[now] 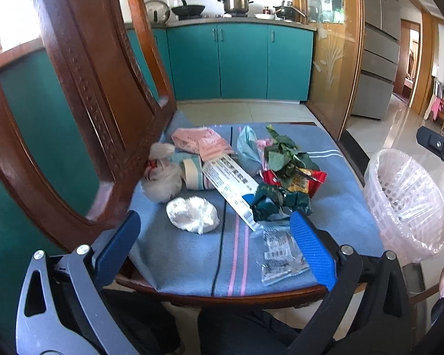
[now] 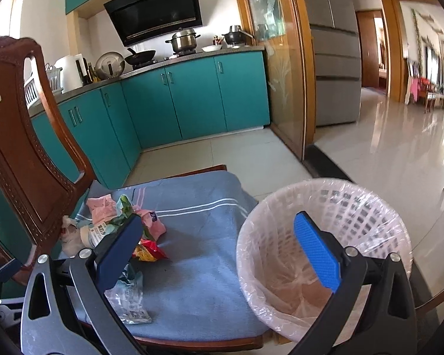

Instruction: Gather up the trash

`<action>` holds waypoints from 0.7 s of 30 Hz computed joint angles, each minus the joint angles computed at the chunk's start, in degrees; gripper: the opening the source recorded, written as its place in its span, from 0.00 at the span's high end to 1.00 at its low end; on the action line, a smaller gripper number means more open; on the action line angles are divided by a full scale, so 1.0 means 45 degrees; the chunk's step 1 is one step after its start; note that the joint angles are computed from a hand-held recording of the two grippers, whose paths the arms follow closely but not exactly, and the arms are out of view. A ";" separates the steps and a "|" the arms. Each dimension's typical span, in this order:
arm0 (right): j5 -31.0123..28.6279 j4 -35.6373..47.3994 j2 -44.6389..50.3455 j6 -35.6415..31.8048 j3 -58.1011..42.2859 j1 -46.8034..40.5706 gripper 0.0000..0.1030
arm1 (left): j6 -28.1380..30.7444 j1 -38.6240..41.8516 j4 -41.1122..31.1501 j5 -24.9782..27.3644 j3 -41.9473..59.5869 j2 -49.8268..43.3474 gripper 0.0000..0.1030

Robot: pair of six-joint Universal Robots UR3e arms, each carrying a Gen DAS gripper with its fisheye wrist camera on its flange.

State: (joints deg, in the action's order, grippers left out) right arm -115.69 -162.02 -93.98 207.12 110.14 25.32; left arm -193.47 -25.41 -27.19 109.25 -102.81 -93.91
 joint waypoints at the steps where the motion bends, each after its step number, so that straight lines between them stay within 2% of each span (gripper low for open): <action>1: -0.0315 0.0020 0.0082 -0.0073 -0.0065 0.0182 0.03 | -0.0102 0.0097 -0.0096 -0.0234 -0.0038 0.0029 0.03; 5: -0.1249 0.0204 0.0387 -0.0301 -0.0207 0.0759 0.03 | -0.0171 0.0066 -0.0155 -0.0326 -0.0075 -0.0103 0.11; 10: -0.1305 0.0210 0.0521 -0.0489 -0.0239 0.0899 0.04 | -0.0046 -0.0002 -0.0047 -0.0343 -0.0091 -0.0245 0.20; 13: -0.1719 0.0279 0.0962 -0.0732 -0.0583 0.1210 0.15 | -0.0036 0.0113 -0.0123 -0.0501 -0.0120 -0.0277 0.27; 15: -0.1928 0.0450 0.1325 -0.0977 -0.0917 0.1395 0.30 | -0.0096 0.0280 -0.0209 -0.0683 -0.0159 -0.0264 0.33; 18: -0.1624 0.0610 0.1842 -0.1380 -0.1387 0.1539 0.45 | -0.0125 0.0446 -0.0397 -0.0750 -0.0142 -0.0240 0.38; 21: -0.1255 0.0718 0.2354 -0.1705 -0.1935 0.1648 0.46 | -0.0147 0.0561 -0.0420 -0.0657 -0.0170 -0.0152 0.38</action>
